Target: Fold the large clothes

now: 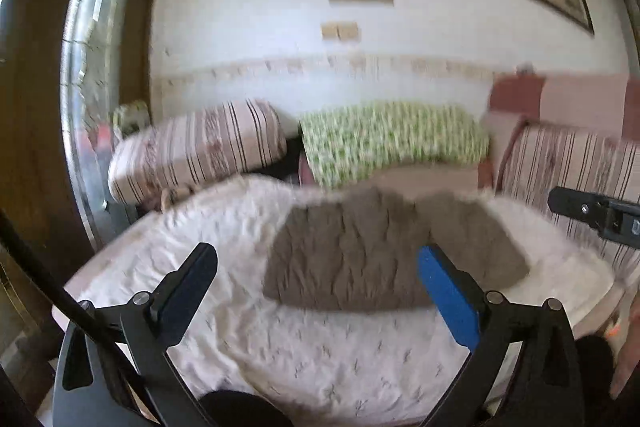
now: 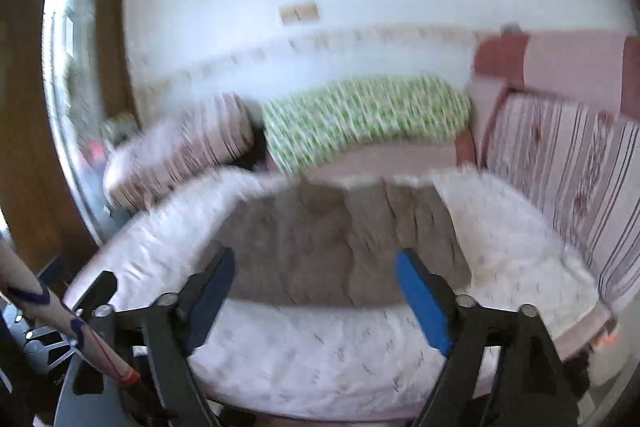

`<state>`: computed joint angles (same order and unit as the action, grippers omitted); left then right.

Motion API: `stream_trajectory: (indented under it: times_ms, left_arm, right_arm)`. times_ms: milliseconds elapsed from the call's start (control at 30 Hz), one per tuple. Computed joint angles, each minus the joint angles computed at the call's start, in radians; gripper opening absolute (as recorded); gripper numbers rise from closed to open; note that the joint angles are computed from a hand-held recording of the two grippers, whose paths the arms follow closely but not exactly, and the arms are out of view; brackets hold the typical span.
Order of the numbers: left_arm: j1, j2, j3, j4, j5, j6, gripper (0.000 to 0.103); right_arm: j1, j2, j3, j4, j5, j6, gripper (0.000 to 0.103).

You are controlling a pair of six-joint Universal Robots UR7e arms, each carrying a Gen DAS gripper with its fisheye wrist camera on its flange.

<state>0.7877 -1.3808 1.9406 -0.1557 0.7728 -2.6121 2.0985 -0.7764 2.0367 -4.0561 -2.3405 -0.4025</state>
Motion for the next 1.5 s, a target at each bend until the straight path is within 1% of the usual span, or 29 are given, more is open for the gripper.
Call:
stream_trajectory:
  times_ms: [33, 67, 100, 167, 267, 300, 333, 400, 467, 533, 567, 600, 633, 667, 700, 767, 800, 833, 867, 900, 967, 1033, 1133, 1300, 1500]
  left_arm:
    - [-0.025, -0.033, 0.010, -0.010, -0.019, 0.010, 0.102]
    - [-0.050, -0.064, 0.017, -0.016, -0.037, 0.020, 0.103]
    - [-0.078, -0.089, 0.020, -0.018, -0.067, 0.029, 0.103]
    - [-0.124, -0.121, 0.018, -0.019, -0.131, 0.037, 0.103]
    - [-0.154, -0.153, 0.038, -0.067, -0.180, 0.060, 0.103]
    - [-0.152, -0.157, 0.045, -0.078, -0.170, 0.064, 0.103]
    - [-0.146, -0.154, 0.044, -0.069, -0.157, 0.057, 0.103]
    - [-0.129, -0.131, 0.026, -0.040, -0.138, 0.041, 0.103]
    - [-0.111, -0.089, -0.003, -0.029, -0.158, 0.026, 0.103]
    - [-0.090, -0.036, -0.048, 0.033, -0.178, -0.038, 0.103]
    - [-0.070, -0.003, -0.082, 0.105, -0.161, -0.099, 0.103]
    - [-0.047, 0.022, -0.104, 0.149, -0.132, -0.137, 0.103]
    - [-0.030, 0.049, -0.122, 0.167, -0.132, -0.167, 0.103]
    - [-0.019, 0.088, -0.150, 0.182, -0.172, -0.188, 0.103]
    - [-0.012, 0.111, -0.165, 0.182, -0.196, -0.185, 0.103]
    - [0.007, 0.156, -0.200, 0.167, -0.244, -0.146, 0.103]
    - [0.016, 0.173, -0.217, 0.174, -0.251, -0.140, 0.103]
    - [0.027, 0.198, -0.249, 0.213, -0.260, -0.163, 0.103]
    - [0.048, 0.228, -0.292, 0.294, -0.237, -0.219, 0.103]
    - [0.061, 0.245, -0.317, 0.349, -0.216, -0.257, 0.103]
    - [0.082, 0.288, -0.361, 0.420, -0.214, -0.322, 0.103]
    - [0.100, 0.323, -0.393, 0.467, -0.216, -0.357, 0.103]
    - [0.117, 0.355, -0.420, 0.488, -0.220, -0.345, 0.103]
    - [0.123, 0.368, -0.415, 0.464, -0.223, -0.294, 0.103]
    - [0.134, 0.389, -0.434, 0.500, -0.209, -0.315, 0.103]
  right_arm:
    - [0.026, -0.005, 0.000, -0.026, 0.000, -0.017, 0.098]
    - [0.050, -0.006, -0.001, -0.052, -0.002, -0.035, 0.099]
    - [0.084, -0.002, -0.008, -0.090, -0.016, -0.070, 0.100]
    - [0.127, 0.012, -0.023, -0.150, -0.046, -0.118, 0.103]
    - [0.158, 0.036, -0.033, -0.223, -0.045, -0.169, 0.103]
    - [0.162, 0.050, -0.044, -0.236, -0.054, -0.187, 0.103]
    - [0.162, 0.057, -0.048, -0.233, -0.060, -0.190, 0.103]
    - [0.142, 0.060, -0.048, -0.175, -0.059, -0.157, 0.103]
    - [0.119, 0.063, -0.059, -0.116, -0.077, -0.126, 0.103]
    - [0.092, 0.068, -0.064, -0.076, -0.091, -0.089, 0.103]
    - [0.078, 0.070, -0.062, -0.053, -0.096, -0.059, 0.103]
    - [0.057, 0.070, -0.062, -0.020, -0.091, -0.020, 0.103]
    - [0.042, 0.068, -0.062, 0.007, -0.085, 0.004, 0.103]
    - [0.027, 0.066, -0.065, 0.047, -0.078, 0.033, 0.103]
    - [0.014, 0.066, -0.072, 0.087, -0.070, 0.058, 0.103]
    - [-0.001, 0.073, -0.085, 0.114, -0.054, 0.058, 0.103]
    - [-0.006, 0.082, -0.097, 0.112, -0.056, 0.043, 0.103]
    - [-0.009, 0.090, -0.106, 0.107, -0.056, 0.029, 0.103]
    - [-0.014, 0.097, -0.112, 0.103, -0.053, 0.019, 0.103]
    - [-0.019, 0.104, -0.117, 0.104, -0.049, 0.013, 0.103]
    - [-0.029, 0.114, -0.126, 0.119, -0.053, 0.015, 0.103]
    - [-0.037, 0.119, -0.131, 0.145, -0.055, 0.031, 0.103]
    - [-0.049, 0.132, -0.146, 0.174, -0.063, 0.047, 0.103]
    - [-0.058, 0.142, -0.160, 0.200, -0.064, 0.052, 0.103]
    - [-0.066, 0.147, -0.168, 0.227, -0.072, 0.066, 0.103]
